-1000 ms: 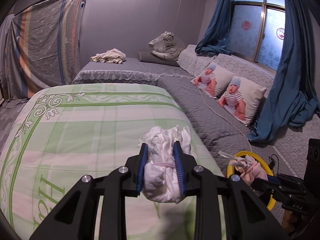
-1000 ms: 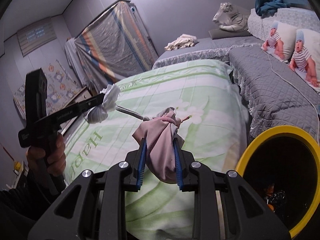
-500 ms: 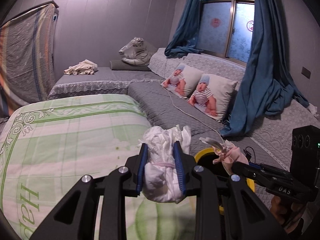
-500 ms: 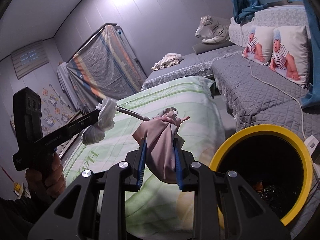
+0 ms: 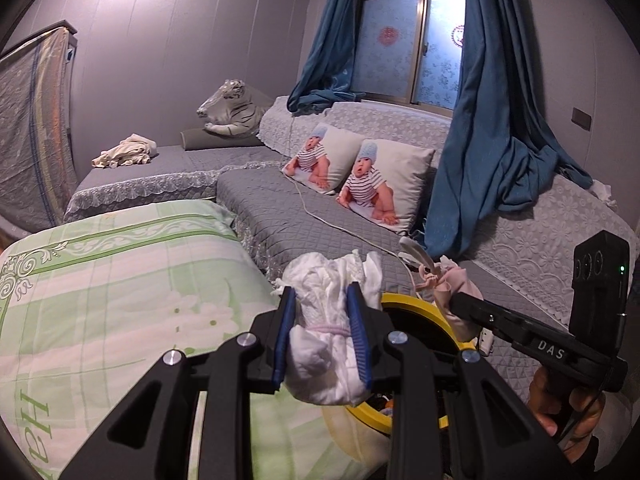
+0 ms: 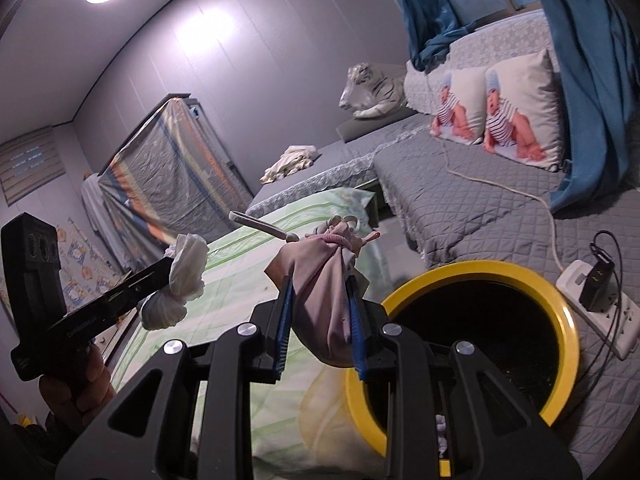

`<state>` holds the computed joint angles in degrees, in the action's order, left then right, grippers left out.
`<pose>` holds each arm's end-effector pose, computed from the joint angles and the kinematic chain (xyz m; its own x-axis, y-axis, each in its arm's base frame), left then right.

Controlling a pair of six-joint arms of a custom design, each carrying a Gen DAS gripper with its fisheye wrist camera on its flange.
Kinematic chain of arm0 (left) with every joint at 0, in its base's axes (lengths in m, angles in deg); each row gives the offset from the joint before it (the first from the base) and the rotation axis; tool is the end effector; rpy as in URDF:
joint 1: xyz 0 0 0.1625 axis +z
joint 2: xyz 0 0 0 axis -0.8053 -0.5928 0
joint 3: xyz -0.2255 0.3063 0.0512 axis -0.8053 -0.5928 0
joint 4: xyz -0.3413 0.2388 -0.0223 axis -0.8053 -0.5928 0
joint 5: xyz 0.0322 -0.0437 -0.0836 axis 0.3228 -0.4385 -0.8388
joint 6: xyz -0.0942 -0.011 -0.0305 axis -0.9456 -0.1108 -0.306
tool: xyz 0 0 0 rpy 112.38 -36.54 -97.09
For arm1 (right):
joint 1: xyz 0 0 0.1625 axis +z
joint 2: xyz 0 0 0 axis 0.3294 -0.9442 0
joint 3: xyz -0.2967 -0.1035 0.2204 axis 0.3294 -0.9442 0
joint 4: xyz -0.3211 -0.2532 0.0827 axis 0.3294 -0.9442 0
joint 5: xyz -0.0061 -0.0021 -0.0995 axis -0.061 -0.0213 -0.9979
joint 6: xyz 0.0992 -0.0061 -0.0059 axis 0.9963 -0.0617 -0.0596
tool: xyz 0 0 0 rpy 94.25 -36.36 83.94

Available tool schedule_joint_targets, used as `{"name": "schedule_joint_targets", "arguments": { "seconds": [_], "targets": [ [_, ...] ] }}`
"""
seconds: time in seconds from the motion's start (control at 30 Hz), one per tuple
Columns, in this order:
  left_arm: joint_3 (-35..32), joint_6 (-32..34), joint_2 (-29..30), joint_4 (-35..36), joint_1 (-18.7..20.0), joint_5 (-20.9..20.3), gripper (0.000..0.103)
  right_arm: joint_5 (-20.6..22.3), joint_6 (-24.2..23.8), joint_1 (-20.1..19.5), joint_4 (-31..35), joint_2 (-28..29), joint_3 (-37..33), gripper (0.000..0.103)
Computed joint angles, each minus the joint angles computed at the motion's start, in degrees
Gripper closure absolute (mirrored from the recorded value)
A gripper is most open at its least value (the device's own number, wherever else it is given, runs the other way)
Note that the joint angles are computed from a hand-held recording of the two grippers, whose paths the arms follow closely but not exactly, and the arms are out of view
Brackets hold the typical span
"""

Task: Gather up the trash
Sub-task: 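Carry the white bundle and pink cloth with both tools over the yellow bin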

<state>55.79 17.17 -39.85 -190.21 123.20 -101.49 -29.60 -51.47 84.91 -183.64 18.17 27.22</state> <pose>-0.1068 -0.7783 0.3360 -0.7576 0.3075 -0.5758 0.6434 0.5006 -0.5791 0.3221 -0.7819 0.0744 -0.9227 -0.2875 0.2568 -0.3782 0.5452 -0.7482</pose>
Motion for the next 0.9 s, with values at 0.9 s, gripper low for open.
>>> {"name": "schedule_joint_targets", "arguments": {
  "seconds": [0.9],
  "targets": [
    [-6.2,2.3,7.8,6.1,-1.9,-1.2,0.077,-5.7,6.5,-4.0,-6.0,-2.1,3.7,0.079]
  ]
}}
